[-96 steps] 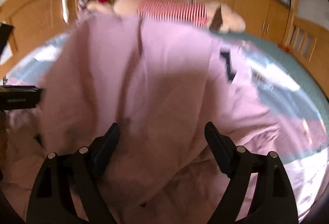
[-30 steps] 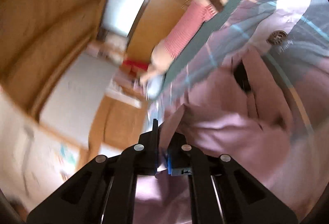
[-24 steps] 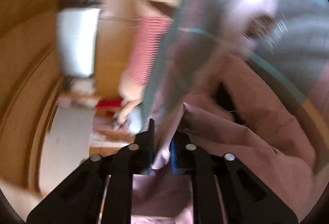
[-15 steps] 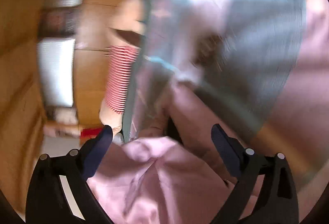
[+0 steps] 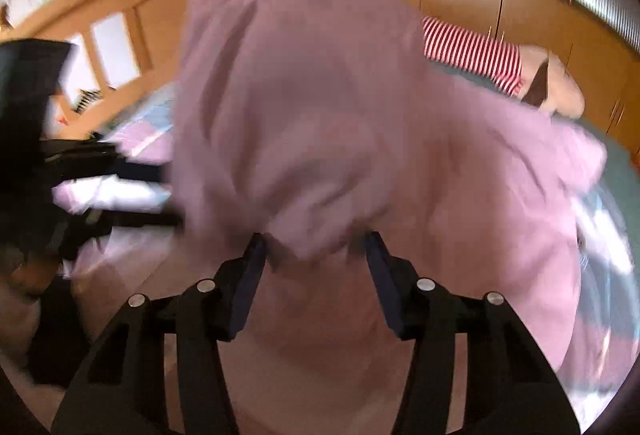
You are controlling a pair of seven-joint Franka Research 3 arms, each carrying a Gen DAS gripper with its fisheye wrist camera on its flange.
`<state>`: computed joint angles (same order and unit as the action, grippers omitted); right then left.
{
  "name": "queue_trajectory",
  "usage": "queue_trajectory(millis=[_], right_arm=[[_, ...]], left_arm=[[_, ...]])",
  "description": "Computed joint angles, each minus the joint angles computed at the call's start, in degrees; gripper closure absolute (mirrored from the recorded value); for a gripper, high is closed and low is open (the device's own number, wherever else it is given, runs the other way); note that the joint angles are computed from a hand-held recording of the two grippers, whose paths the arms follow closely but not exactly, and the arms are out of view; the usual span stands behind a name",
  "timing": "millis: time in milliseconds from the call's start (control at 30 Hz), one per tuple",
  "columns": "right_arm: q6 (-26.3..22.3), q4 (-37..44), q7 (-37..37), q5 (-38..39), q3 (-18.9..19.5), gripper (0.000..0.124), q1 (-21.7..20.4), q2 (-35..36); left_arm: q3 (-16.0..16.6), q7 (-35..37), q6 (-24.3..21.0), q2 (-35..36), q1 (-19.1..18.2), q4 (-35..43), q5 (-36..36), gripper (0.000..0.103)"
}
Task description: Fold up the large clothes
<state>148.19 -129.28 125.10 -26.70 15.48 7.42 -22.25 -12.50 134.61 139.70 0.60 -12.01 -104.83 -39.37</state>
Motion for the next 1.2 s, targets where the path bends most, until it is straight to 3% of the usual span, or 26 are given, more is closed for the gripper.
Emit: queue_trajectory(millis=[67, 100, 167, 267, 333, 367, 433, 467, 533, 600, 633, 667, 700, 733, 767, 833, 900, 933, 967, 1033, 1067, 1100, 1133, 1200], right_arm=[[-3.22, 6.89, 8.59, -8.3, 1.48, 0.076, -4.73, 7.91], [-3.34, 10.72, 10.52, -7.6, 1.12, 0.076, -7.34, 12.91], [-3.96, 17.22, 10.8, -6.59, -2.12, 0.075, -7.26, 20.51], [-4.66, 22.32, 11.38, -5.73, -4.73, 0.068, -5.81, 24.96], [-3.08, 20.48, 10.59, -3.88, -5.94, 0.063, -4.5, 22.66], [0.92, 17.6, 11.69, -4.4, -6.84, 0.063, -4.04, 20.15], [3.44, 14.28, 18.75, -12.7, -8.15, 0.057, -3.89, 16.77], [1.37, 12.59, 25.16, -20.48, -7.52, 0.057, -5.46, 14.36], [-6.24, 11.17, 29.2, -25.38, -9.03, 0.057, -5.9, 12.9], [-6.27, 7.57, 28.53, -19.04, -13.45, 0.063, -7.2, 10.85], [-8.02, 6.89, 29.3, -17.35, -14.4, 0.071, -7.68, 10.29], [-12.97, 7.23, 31.63, -19.12, -13.34, 0.07, -8.71, 10.1], [-17.75, 7.93, 33.18, -21.02, -10.3, 0.061, -11.63, 10.14], [-19.33, 7.75, 34.36, -21.08, -9.25, 0.046, -12.56, 9.18], [-17.73, 6.46, 35.9, -21.15, -10.2, 0.046, -11.51, 7.6], [-9.61, 2.38, 39.42, -24.21, -12.46, 0.046, -9.24, 2.42], [-5.9, 0.62, 38.62, -26.9, -9.52, 0.043, -10.76, -0.26], [-6.73, 0.4, 37.0, -26.53, -9.98, 0.041, -9.68, -0.49], [-10.76, 1.15, 32.37, -22.62, -8.92, 0.041, -10.57, 0.81], [-19.1, 1.9, 28.76, -19.91, -9.27, 0.041, -11.83, 3.21], [-20.1, 0.98, 28.48, -18.43, -10.42, 0.039, -12.1, 3.26], [-22.1, -0.38, 30.79, -17.41, -10.05, 0.038, -13.49, 2.13], [-20.91, -1.78, 32.72, -16.79, -11.28, 0.037, -12.92, 0.56], [-22.04, -2.18, 38.41, -19.81, -8.06, 0.039, -13.92, -1.76]], left_arm=[[-0.85, -4.47, 6.35, 2.54, -1.05, 1.64, 5.78, 0.046], [-1.14, -7.39, 8.78, 4.78, -1.4, 3.59, 8.3, 0.041], [-1.45, -14.05, 10.72, 9.32, -1.69, 7.9, 13.69, 0.035], [-0.82, -22.68, 9.96, 15.33, -2.23, 13.7, 21.99, 0.032], [0.88, -29.98, 6.89, 21.96, -3.46, 20.15, 29.15, 0.03], [0.17, -29.81, 5.38, 23.32, -2.18, 21.44, 28.47, 0.03], [0.5, -32.19, 5.79, 24.42, -1.13, 22.15, 30.84, 0.031], [2.11, -35.74, 6.95, 24.5, -2.33, 22.28, 34.72, 0.031], [3.16, -39.44, 8.29, 23.07, -2.36, 20.44, 38.7, 0.031], [1.69, -40.2, 7.72, 23.66, -0.65, 20.92, 38.69, 0.031], [1.2, -40.99, 7.32, 24.49, -0.11, 21.87, 39.1, 0.031], [0.87, -41.98, 6.79, 25.05, 0.36, 22.43, 39.67, 0.031], [0.54, -43.14, 5.71, 25.66, 0.82, 23.46, 39.82, 0.031], [0.14, -43.63, 5.66, 26.56, 1.3, 24.66, 39.86, 0.031], [-0.37, -43.87, 6.05, 25.98, 1.9, 23.87, 39.72, 0.032], [-1.73, -42.9, 11.91, 22.96, 3.3, 19.42, 39.06, 0.034], [-3.09, -40.96, 14.71, 21.86, 4.24, 18.51, 38.36, 0.033], [-1.95, -41.97, 15.07, 22.51, 3.28, 19.91, 40.37, 0.032], [-0.44, -44.06, 13.51, 22.88, 1.98, 20.84, 42.82, 0.032], [3.07, -49.11, 6.73, 26.27, -0.79, 25.86, 48.7, 0.031], [3.11, -49.57, 5.11, 27.72, -0.41, 27.3, 49.18, 0.029], [2.54, -49.93, 3.58, 29.28, 0.69, 28.93, 47.99, 0.025], [2.03, -50.33, 2.98, 29.9, 1.52, 29.86, 47.03, 0.025], [2.66, -52.32, 4.2, 28.67, 1.7, 29.03, 48.04, 0.026]])
